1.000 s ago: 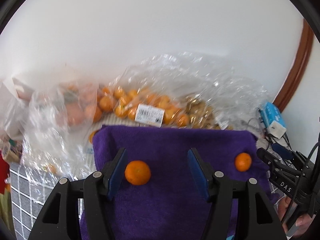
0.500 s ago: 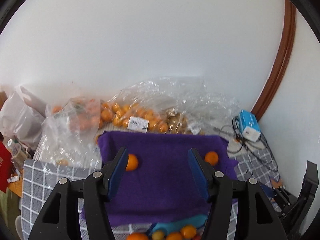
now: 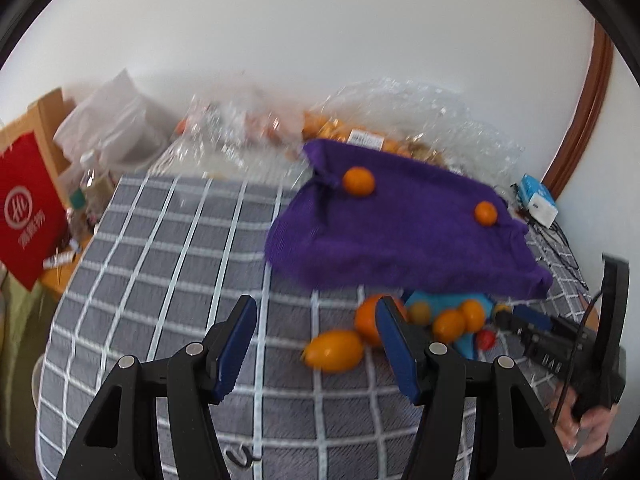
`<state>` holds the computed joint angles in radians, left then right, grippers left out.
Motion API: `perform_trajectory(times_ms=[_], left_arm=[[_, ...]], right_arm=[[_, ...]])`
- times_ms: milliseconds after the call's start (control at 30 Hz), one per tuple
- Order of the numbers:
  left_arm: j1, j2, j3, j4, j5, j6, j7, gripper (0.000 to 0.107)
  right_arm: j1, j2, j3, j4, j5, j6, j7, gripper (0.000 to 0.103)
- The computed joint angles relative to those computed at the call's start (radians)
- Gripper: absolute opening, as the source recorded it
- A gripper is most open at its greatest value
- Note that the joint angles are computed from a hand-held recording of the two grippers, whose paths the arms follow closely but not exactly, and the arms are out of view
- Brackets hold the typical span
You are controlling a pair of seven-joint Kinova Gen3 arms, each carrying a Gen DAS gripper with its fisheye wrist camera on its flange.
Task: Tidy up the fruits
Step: 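Grasp the green-yellow fruit with the right tool while the left tool grasps the kumquat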
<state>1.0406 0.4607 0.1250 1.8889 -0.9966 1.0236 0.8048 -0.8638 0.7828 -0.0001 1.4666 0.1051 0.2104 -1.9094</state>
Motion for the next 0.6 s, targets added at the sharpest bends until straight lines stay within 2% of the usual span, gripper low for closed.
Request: perform_trajectory(times_ms=[33, 67, 100, 167, 267, 433, 533, 600], left_arm=[[0.004, 0.007, 0.001, 0.007, 0.0, -0.011, 0.019, 0.06], [0.008, 0.014, 0.0, 0.014, -0.003, -0.024, 0.037, 0.06], [0.009, 0.017, 0.0, 0.02, -0.009, -0.041, 0.045, 0.06], [0.01, 0.025, -0.002, 0.021, -0.015, -0.059, 0.039, 0.059], [0.015, 0.046, -0.01, 0.004, -0.021, -0.061, 0.022, 0.059], [-0.007, 0.089, -0.029, -0.029, 0.021, -0.093, -0.036, 0.059], [-0.008, 0.108, -0.05, -0.037, 0.043, -0.119, -0.05, 0.059], [-0.003, 0.129, -0.059, -0.066, 0.069, -0.098, -0.078, 0.059]], right_arm=[[0.001, 0.009, -0.004, -0.014, 0.003, 0.012, 0.006, 0.041], [-0.007, 0.017, 0.004, -0.023, 0.003, 0.022, 0.003, 0.033], [-0.01, 0.022, 0.006, -0.029, 0.004, 0.028, 0.001, 0.028], [-0.044, 0.014, 0.046, -0.006, 0.014, 0.006, -0.02, 0.028], [-0.111, -0.016, 0.146, 0.068, 0.02, -0.06, -0.075, 0.028], [-0.185, -0.037, 0.266, 0.151, 0.014, -0.101, -0.139, 0.028], [-0.132, -0.044, 0.211, 0.168, -0.004, -0.105, -0.107, 0.028], [-0.125, -0.046, 0.208, 0.187, -0.004, -0.139, -0.106, 0.028]])
